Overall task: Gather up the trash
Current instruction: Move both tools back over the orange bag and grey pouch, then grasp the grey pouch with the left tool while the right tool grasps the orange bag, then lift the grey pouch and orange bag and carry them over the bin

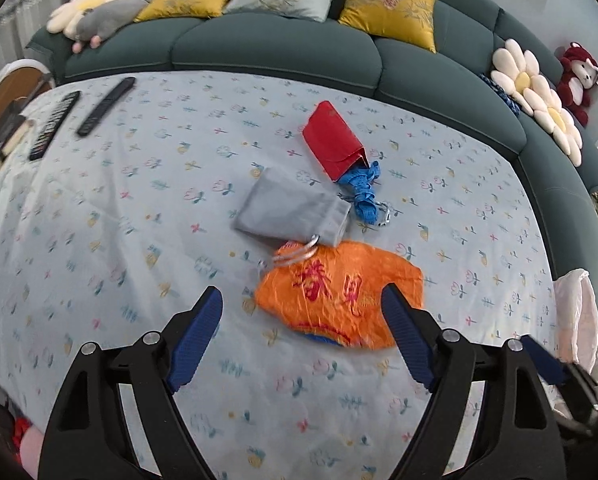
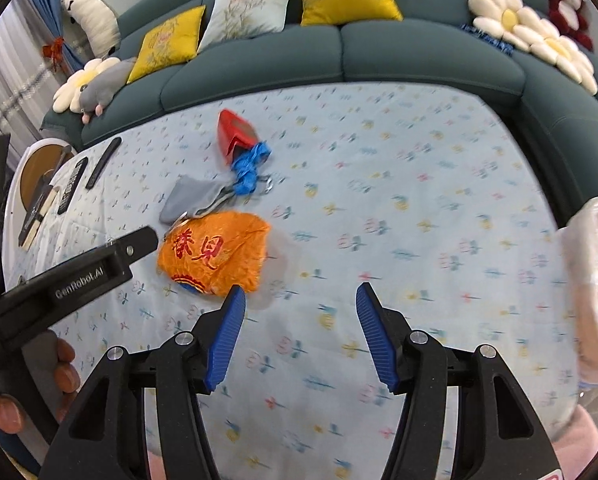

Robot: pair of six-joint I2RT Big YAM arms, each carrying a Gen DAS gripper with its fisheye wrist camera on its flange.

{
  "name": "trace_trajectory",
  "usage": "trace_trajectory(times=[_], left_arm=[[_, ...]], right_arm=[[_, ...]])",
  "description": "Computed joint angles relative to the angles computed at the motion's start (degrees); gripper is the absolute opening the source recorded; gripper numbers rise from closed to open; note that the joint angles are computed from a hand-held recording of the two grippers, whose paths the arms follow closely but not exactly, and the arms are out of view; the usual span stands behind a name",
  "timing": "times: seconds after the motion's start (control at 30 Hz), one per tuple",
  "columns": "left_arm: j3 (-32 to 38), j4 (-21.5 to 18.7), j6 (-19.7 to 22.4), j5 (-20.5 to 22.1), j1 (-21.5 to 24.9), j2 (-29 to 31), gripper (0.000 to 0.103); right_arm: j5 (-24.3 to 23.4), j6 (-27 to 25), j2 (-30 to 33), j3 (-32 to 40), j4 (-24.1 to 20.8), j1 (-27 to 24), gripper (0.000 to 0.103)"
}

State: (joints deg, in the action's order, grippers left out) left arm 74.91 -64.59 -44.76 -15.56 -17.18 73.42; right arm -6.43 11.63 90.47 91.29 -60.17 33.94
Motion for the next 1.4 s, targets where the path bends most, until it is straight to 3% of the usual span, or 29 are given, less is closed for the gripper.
trace_trajectory(times=[0.17, 0.37, 0.43, 0.5, 0.63, 0.67, 0.73, 0.77, 0.83, 0.9, 1.17, 1.4], left_arm=[[1.4, 2.0, 4.6, 3.2, 3.4, 3.3, 0.077], [3.3, 3.3, 7.1, 5.9, 5.7, 7.6, 0.077], [3.4, 3.6, 7.3, 6.7, 6.0, 8.6, 0.072], [3.6, 3.2, 7.7, 7.3, 6.2, 9.8, 0.056], [2.5, 4.2, 7.6, 8.4, 6.5, 10.1, 0.036], [2.4, 4.4, 7.8, 8.1, 6.5, 10.0, 0.023], [2.0, 4.7, 8.1, 8.9, 6.7, 9.8, 0.016], [1.5, 5.2, 7.5, 9.4, 6.9, 9.2, 0.010], [0.6, 6.0, 5.6, 11.0, 7.4, 8.0, 0.009], [0.4, 5.9, 4.6, 11.1, 7.4, 7.3, 0.009], [2.1, 3.1, 1.6, 7.4, 3.5, 4.3, 0.008], [5.5, -2.1, -3.3, 3.5, -1.8, 3.0, 0.008]], right_arm=[[-2.1, 2.3, 5.0, 3.4, -0.4, 0.9, 0.056], [-2.7, 3.1, 9.8, 7.7, -1.7, 1.9, 0.056], [-2.6, 2.9, 10.8, 8.5, -2.0, 2.2, 0.056], [-2.5, 2.8, 11.9, 9.2, -2.3, 2.4, 0.056], [-3.2, 2.8, 12.9, 9.3, -2.5, 2.5, 0.054], [-3.7, 2.7, 13.0, 9.2, -2.4, 2.5, 0.051], [-4.9, 2.2, 13.2, 8.9, -2.8, 2.4, 0.034], [-5.3, 2.1, 13.1, 8.6, -2.6, 2.4, 0.030], [-7.1, 1.9, 12.8, 8.3, -2.9, 2.2, 0.017], [-7.7, 1.9, 11.8, 7.2, -2.4, 2.2, 0.013], [-8.6, 1.9, 5.9, 1.8, -0.8, 0.6, 0.010], [-3.0, -1.6, 0.0, 0.5, -2.1, -1.1, 0.010]])
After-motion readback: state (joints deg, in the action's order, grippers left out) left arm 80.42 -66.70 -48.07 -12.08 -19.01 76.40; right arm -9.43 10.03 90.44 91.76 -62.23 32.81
